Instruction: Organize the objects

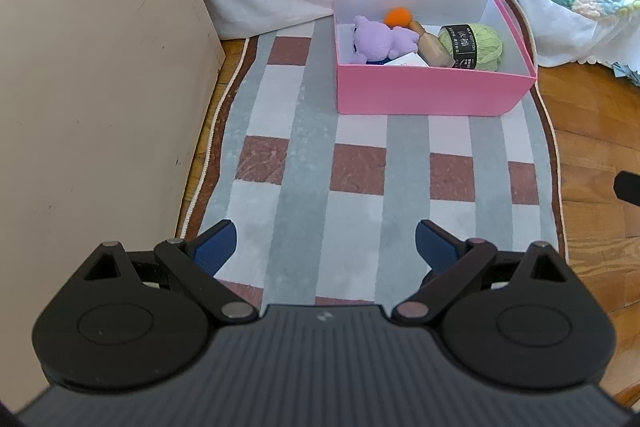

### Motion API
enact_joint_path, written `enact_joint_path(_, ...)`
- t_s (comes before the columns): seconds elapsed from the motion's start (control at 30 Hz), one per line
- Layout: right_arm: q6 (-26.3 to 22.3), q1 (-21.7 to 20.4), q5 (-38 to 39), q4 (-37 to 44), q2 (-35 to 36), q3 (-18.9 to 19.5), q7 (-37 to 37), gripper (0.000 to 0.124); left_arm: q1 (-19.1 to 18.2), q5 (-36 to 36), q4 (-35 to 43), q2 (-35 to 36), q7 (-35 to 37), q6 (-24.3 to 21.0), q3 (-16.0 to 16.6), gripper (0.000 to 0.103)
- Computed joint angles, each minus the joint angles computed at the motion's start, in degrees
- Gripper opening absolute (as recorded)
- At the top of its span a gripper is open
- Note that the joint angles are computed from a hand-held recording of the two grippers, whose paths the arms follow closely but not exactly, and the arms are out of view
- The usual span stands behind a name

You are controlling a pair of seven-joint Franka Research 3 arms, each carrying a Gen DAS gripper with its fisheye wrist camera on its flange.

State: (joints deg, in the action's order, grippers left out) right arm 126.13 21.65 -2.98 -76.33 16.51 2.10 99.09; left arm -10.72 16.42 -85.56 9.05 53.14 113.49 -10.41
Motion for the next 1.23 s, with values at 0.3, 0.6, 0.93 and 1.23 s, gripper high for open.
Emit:
enact_joint_path(0.3, 0.1, -0.2, 0.2, -0.1, -0.1, 0.0, -0.5, 0.094, 0.1, -0.1, -0.1, -0.1, 0.4, 0.0, 0.0, 0.097)
enact_joint_path(0.6, 0.2, -0.5, 0.5, -0.6, -0.3, 0.0, -1.3, 0.094, 0.0, -0.3, 0.0, -0.2, 0.4, -0.3, 0.0, 0.097)
enact_joint_path(0.93, 0.3, -0.7, 0.6, -1.0, -0.6, -0.1, -1.5, 0.094, 0.1, -0.3, 0.0, -0.3, 0.5, -0.2, 0.0, 0.097)
enact_joint_path(1.23, 0.0, -0.9, 0.6, -0.8, -0.5, -0.2, -1.8, 0.094, 0.0, -0.4, -0.1, -0.3, 0.4, -0.3, -0.1, 0.098)
